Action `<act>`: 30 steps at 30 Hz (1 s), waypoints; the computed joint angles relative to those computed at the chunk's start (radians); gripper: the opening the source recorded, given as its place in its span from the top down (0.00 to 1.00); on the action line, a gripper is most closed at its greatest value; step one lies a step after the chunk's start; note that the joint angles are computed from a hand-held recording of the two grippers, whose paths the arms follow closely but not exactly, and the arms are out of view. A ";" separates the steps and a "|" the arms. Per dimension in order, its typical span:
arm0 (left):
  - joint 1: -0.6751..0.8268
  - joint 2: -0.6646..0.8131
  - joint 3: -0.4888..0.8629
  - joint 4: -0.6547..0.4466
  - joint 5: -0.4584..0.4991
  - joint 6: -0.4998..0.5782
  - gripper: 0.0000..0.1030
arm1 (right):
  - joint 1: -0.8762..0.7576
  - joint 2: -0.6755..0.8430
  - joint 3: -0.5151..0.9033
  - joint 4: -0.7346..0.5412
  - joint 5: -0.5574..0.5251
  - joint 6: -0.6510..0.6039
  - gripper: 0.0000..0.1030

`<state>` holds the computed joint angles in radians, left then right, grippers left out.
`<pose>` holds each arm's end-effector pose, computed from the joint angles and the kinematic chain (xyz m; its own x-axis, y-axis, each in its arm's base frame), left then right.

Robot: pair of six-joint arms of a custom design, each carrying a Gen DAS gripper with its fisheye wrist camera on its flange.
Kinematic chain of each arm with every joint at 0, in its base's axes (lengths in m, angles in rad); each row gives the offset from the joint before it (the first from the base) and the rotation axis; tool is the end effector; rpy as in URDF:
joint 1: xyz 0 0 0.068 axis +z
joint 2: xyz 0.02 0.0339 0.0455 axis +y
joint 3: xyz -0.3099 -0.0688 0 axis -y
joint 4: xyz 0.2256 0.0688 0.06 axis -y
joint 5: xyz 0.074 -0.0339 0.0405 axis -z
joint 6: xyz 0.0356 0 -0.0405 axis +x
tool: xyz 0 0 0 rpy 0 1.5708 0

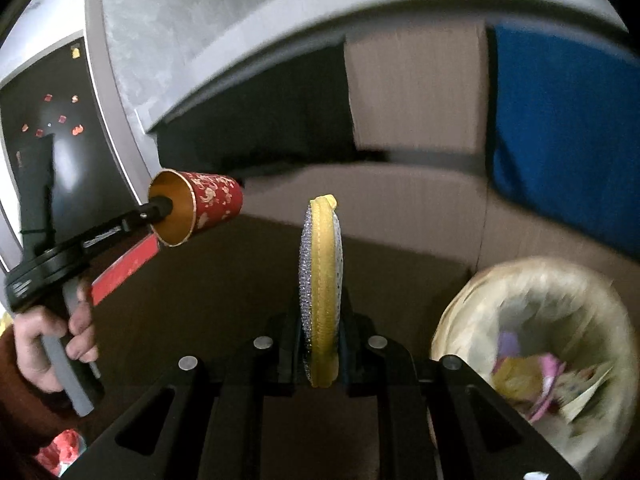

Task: Collect trash
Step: 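Carry the red can and silver pad over the bin with both tools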

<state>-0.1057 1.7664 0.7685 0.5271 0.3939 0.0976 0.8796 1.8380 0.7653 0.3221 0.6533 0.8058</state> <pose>0.3448 -0.0503 0.2120 -0.4063 0.1336 -0.9039 0.4794 0.8733 -0.0864 0.2316 0.2459 0.1731 -0.5381 0.2483 -0.8055 0.0862 0.9668 0.2404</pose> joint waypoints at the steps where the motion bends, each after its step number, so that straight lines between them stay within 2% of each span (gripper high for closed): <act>1: -0.009 -0.039 -0.017 0.004 0.003 -0.006 0.97 | 0.009 -0.033 -0.003 -0.021 0.023 -0.007 0.87; 8: -0.105 -0.260 -0.103 -0.013 -0.012 -0.033 0.97 | 0.090 -0.254 -0.022 -0.198 0.210 -0.031 0.87; 15: -0.240 -0.370 -0.136 -0.019 -0.074 -0.056 0.97 | 0.180 -0.450 -0.046 -0.448 0.382 0.052 0.87; 21: -0.394 -0.388 -0.122 -0.044 -0.157 -0.080 0.97 | 0.252 -0.553 -0.028 -0.734 0.490 0.228 0.87; 26: -0.510 -0.326 -0.113 -0.042 -0.207 -0.096 0.97 | 0.304 -0.598 -0.037 -0.988 0.533 0.470 0.87; 27: -0.530 -0.308 -0.114 -0.036 -0.217 -0.098 0.97 | 0.311 -0.607 -0.051 -1.023 0.533 0.519 0.87; 30: -0.581 -0.238 -0.106 -0.017 -0.234 -0.102 0.97 | 0.296 -0.627 -0.093 -1.023 0.514 0.558 0.87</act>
